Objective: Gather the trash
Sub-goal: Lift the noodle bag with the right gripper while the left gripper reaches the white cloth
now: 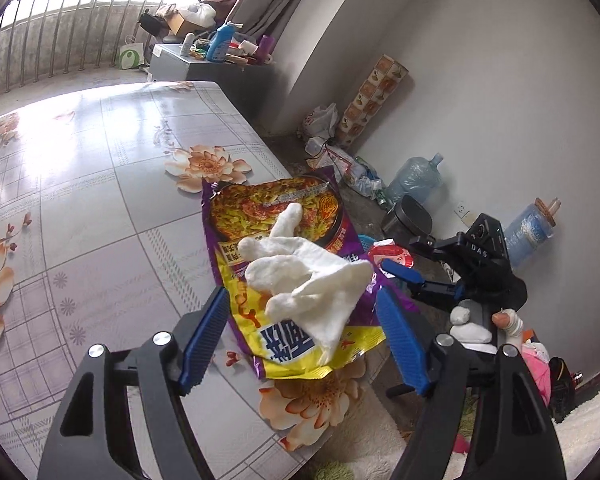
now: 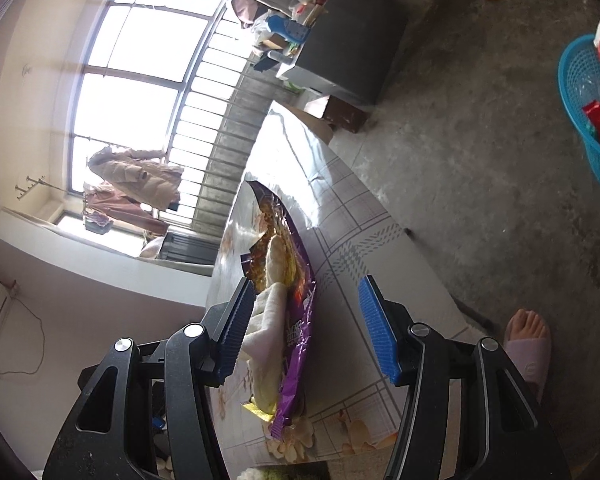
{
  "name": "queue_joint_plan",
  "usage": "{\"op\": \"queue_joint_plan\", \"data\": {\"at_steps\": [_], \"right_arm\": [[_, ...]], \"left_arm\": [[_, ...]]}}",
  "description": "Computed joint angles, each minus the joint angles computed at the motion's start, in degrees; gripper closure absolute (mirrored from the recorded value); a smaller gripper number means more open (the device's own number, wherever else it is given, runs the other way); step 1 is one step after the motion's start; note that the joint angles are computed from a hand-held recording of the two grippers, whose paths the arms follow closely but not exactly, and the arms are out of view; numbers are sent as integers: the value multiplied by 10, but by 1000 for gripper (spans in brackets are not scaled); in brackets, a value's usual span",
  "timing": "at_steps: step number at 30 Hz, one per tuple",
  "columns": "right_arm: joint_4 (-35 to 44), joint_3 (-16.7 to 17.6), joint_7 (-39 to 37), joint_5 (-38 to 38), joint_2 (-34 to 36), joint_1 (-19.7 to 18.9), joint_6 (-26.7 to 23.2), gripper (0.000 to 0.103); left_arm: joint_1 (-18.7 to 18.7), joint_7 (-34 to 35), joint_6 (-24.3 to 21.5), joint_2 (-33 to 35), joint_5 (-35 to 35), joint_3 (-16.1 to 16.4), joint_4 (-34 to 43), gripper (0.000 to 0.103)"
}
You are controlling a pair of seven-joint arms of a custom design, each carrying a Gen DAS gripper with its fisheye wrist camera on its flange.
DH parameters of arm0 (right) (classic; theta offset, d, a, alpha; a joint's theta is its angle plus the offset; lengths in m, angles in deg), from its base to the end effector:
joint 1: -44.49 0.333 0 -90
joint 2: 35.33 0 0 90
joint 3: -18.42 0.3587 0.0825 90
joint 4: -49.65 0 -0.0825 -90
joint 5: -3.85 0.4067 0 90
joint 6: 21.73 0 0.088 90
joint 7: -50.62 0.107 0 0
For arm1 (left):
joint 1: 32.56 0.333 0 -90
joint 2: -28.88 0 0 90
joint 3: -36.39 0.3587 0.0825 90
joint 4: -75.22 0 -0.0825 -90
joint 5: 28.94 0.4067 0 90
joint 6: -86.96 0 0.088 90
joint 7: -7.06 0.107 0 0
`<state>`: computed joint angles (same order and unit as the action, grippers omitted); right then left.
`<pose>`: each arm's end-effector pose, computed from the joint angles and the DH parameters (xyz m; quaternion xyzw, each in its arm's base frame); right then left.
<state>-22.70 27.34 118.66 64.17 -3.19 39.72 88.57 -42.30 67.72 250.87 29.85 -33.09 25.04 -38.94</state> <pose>0.7782 0.0838 0.5162 -0.6287 0.5813 0.2659 0.4429 0.5897 -0.2222 0.5880 -0.7066 0.5742 -0.3969 0.1162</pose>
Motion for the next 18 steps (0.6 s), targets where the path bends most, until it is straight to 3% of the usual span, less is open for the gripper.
{"op": "queue_joint_plan", "data": {"at_steps": [4,12,15,17,18], "right_arm": [[13,-6,5,-39,1,14,-15,50],[-6,-20,27,-100,-21,42,0,50],[-9,-23,38,-109,-24,47,10,58],[-10,-25,46,-120,-25,52,15,68],[-9,-25,47,-124,-25,53,14,78]], "left_arm": [[-6,-20,8,-2,17,-4,-22,30],[-4,14,32,4,-12,-6,-33,35],[-3,30,52,-7,-42,-5,-52,37],[-3,34,62,-15,-59,-2,-66,38],[-4,33,66,-20,-64,0,-73,39]]}}
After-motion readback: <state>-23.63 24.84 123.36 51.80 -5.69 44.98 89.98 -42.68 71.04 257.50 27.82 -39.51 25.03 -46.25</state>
